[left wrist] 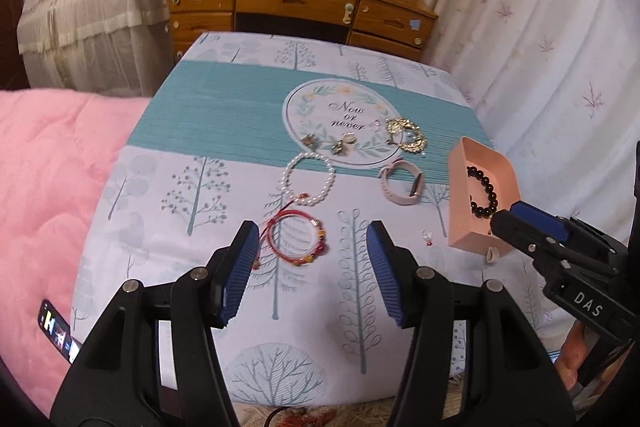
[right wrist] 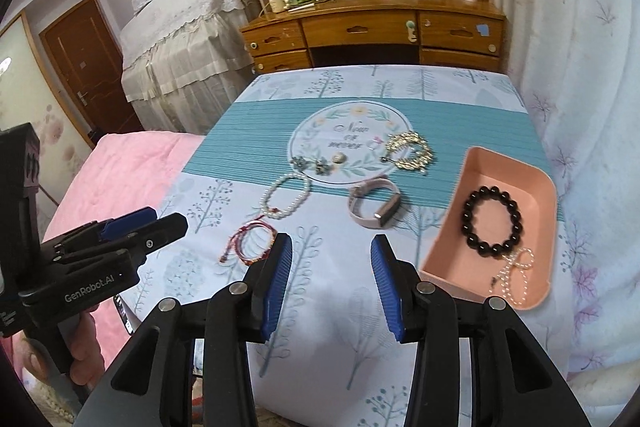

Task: Organize jewelry
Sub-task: 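Move the left gripper to the white pearl bracelet while the right gripper reaches the pink smartwatch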

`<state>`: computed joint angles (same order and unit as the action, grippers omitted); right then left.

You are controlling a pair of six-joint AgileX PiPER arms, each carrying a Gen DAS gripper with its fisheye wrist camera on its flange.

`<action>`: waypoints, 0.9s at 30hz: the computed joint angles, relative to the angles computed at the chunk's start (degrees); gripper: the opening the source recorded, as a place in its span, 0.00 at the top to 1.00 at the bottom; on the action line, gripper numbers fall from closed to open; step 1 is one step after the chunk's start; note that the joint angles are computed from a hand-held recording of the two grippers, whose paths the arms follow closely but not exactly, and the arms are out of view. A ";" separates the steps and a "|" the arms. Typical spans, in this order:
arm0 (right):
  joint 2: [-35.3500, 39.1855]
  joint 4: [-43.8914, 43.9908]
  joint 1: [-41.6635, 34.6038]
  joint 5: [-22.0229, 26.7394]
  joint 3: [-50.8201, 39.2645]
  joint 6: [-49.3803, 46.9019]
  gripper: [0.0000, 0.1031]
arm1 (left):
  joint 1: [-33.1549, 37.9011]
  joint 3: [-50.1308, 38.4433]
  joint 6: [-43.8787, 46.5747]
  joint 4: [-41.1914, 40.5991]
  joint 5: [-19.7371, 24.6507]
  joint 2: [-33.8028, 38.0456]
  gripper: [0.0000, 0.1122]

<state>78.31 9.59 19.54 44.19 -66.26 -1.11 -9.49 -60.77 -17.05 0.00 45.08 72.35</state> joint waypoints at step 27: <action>44.42 3.59 -2.52 23.25 -50.59 1.31 0.71 | 8.60 -36.14 18.51 -11.73 16.04 41.27 0.68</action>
